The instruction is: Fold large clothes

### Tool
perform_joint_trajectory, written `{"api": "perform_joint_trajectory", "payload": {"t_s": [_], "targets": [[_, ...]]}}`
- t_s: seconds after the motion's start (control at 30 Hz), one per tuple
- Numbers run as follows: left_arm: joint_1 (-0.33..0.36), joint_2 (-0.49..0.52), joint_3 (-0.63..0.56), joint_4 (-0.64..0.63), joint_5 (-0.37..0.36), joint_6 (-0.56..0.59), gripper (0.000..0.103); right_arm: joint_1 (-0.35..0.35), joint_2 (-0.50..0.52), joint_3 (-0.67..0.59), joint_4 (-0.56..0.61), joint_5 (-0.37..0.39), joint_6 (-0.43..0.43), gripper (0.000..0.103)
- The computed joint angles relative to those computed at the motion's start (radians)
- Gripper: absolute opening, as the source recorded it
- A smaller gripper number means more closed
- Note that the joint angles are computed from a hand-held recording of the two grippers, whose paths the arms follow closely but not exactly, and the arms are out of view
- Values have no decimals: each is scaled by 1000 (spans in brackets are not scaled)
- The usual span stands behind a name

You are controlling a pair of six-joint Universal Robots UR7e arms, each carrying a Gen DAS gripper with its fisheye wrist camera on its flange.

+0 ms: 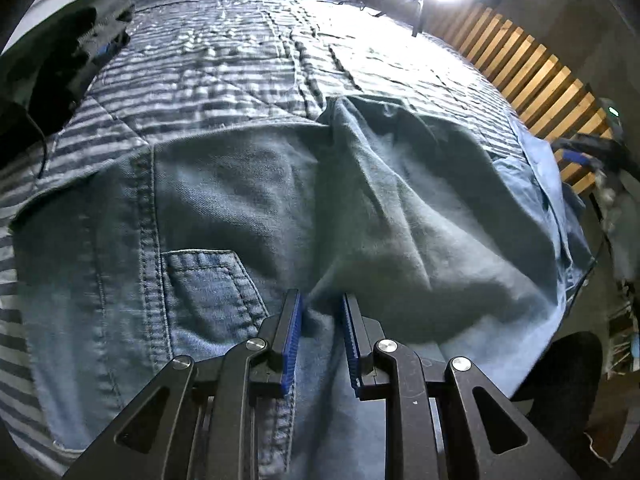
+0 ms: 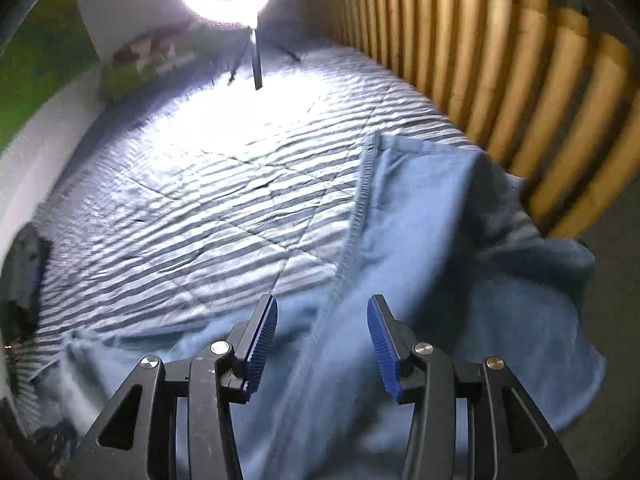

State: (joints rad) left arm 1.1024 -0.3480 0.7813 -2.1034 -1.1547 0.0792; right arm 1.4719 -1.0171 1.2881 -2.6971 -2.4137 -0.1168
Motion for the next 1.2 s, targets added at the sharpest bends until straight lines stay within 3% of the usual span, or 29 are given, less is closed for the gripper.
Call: {"api": "perform_joint_trajectory", "payload": {"t_s": [0.17, 0.3, 0.37, 0.43, 0.47, 0.5, 0.53, 0.57, 0.67, 0.77, 0.9, 1.0, 1.1, 1.2], "targets": [[9, 22, -40, 16, -19, -6, 21, -43, 178, -270, 64, -88, 0, 43], [7, 20, -21, -9, -8, 5, 21, -79, 338, -529, 78, -195, -84, 46], [9, 28, -33, -10, -15, 4, 21, -97, 387, -631, 162, -213, -77, 49], [13, 28, -32, -15, -22, -1, 21, -120, 374, -624, 188, -166, -52, 48], [12, 28, -30, -18, -21, 1, 21, -127, 356, -593, 150, -136, -61, 48], [12, 29, -30, -20, -18, 5, 21, -136, 324, -548, 140, -85, -55, 42], [12, 32, -34, -20, -15, 7, 21, -139, 305, -521, 133, -60, -58, 16], [11, 34, -37, -18, -14, 6, 21, -137, 298, -506, 117, -74, -76, 7], [10, 27, -30, -13, -18, 3, 21, -121, 219, -364, -32, -52, -139, 6], [13, 42, -57, 1, -15, 9, 21, -110, 27, -89, -207, 79, -102, 5], [8, 47, -62, 5, 2, 19, 21, -120, -214, 226, -409, 182, -39, 5], [8, 47, -63, 5, 7, 29, 21, -167, -400, 426, -481, 259, 79, 5], [6, 50, -67, 9, 8, 32, 21, -225, -524, 560, -547, 246, 108, 5], [5, 48, -64, 9, 9, 35, 21, -347, -647, 684, -523, 280, 225, 4]]}}
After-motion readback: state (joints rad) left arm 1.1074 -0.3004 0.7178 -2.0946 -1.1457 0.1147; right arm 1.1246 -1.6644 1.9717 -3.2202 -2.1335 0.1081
